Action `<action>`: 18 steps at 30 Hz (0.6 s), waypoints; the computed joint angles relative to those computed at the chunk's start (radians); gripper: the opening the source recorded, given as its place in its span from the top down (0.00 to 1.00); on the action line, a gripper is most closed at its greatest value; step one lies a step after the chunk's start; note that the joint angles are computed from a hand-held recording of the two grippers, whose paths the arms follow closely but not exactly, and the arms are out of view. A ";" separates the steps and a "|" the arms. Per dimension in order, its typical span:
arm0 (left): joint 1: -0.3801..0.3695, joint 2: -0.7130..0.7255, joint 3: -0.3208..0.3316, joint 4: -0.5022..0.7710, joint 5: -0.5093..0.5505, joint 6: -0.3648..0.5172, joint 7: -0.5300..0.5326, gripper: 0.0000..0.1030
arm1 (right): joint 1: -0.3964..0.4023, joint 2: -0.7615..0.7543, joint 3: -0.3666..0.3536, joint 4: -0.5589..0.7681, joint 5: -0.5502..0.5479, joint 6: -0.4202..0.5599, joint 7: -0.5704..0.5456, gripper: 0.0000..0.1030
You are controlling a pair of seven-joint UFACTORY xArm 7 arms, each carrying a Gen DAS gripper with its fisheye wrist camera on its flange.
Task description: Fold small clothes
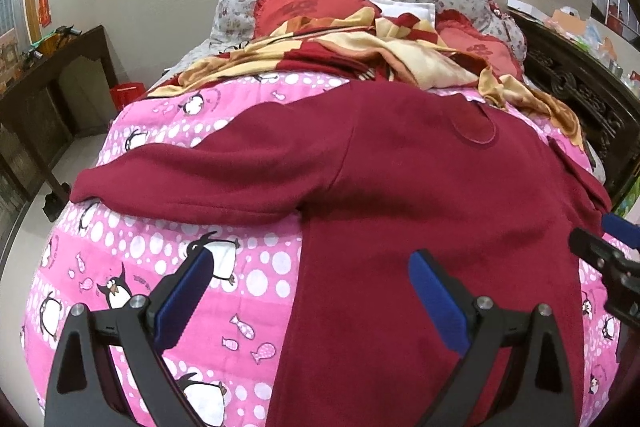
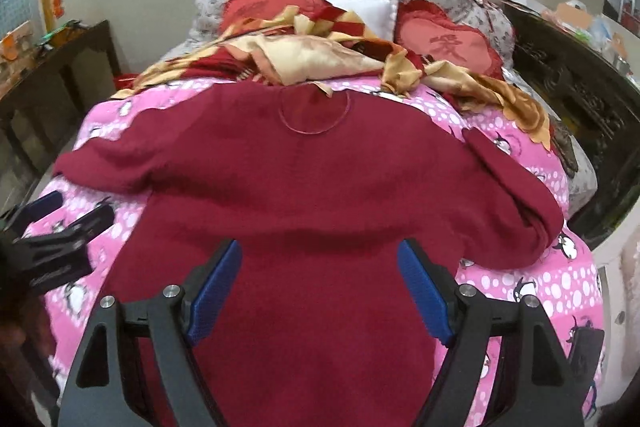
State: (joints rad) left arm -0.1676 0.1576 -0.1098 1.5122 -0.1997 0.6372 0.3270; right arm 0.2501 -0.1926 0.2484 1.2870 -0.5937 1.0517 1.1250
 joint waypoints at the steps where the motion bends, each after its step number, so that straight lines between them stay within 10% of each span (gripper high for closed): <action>1: -0.001 0.002 0.001 0.000 0.004 0.001 -0.003 0.03 | -0.003 0.008 -0.001 0.001 -0.004 -0.006 0.012 0.22; 18: -0.009 0.041 -0.009 0.021 -0.007 0.012 -0.010 0.03 | 0.047 0.123 -0.044 0.075 -0.043 0.075 0.085 0.22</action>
State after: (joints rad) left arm -0.1762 0.1988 -0.1192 1.5329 -0.2062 0.6491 0.3166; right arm 0.2976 -0.0699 0.2044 1.3621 -0.6365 1.1266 1.2099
